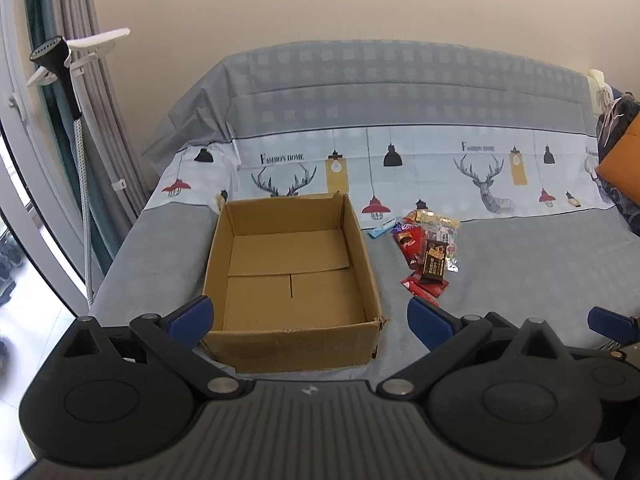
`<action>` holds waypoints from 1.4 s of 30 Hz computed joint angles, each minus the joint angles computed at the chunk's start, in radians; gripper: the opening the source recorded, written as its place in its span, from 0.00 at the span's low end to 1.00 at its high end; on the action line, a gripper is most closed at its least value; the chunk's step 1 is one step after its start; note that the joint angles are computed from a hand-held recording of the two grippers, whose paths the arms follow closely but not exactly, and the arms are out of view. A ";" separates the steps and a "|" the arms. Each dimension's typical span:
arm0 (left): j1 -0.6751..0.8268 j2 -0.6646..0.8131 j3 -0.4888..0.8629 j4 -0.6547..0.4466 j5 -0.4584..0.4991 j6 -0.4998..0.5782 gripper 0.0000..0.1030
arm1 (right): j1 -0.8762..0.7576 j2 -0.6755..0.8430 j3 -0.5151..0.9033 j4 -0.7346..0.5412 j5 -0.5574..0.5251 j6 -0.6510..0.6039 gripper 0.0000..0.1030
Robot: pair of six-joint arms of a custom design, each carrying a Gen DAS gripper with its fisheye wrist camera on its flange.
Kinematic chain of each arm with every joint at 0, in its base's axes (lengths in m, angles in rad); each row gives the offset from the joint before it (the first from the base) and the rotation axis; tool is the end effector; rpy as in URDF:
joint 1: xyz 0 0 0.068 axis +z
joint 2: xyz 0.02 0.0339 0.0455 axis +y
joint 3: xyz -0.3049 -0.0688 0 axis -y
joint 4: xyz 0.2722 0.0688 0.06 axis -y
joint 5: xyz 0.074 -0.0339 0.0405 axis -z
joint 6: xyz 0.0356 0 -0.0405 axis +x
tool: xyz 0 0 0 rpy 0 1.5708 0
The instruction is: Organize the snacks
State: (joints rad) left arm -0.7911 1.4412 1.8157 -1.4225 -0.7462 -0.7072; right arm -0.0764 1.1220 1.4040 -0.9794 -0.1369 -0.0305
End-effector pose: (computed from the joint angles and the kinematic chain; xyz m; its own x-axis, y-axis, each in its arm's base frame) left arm 0.2014 -0.1693 0.4845 -0.6475 -0.0236 -0.7617 -0.1800 0.9760 0.1227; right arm 0.2160 -0.0117 0.4514 -0.6392 0.0186 -0.7688 -0.0482 0.9968 0.0642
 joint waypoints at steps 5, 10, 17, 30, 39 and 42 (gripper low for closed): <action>-0.015 0.012 0.002 -0.003 0.016 0.018 1.00 | -0.002 -0.030 -0.031 0.006 0.023 -0.008 1.00; -0.041 0.020 0.006 -0.021 0.008 0.013 1.00 | -0.046 -0.045 -0.052 -0.001 -0.020 -0.017 1.00; -0.059 0.036 0.024 -0.053 -0.006 -0.032 1.00 | -0.075 -0.046 -0.055 0.005 -0.056 -0.036 1.00; -0.036 0.043 0.023 -0.072 0.007 -0.043 1.00 | -0.050 -0.040 -0.062 -0.001 -0.054 -0.036 1.00; -0.042 0.047 0.024 -0.096 -0.008 -0.072 1.00 | -0.055 -0.037 -0.062 -0.008 -0.075 -0.049 1.00; -0.044 0.047 0.022 -0.098 -0.007 -0.079 1.00 | -0.045 -0.037 -0.064 -0.005 -0.069 -0.046 1.00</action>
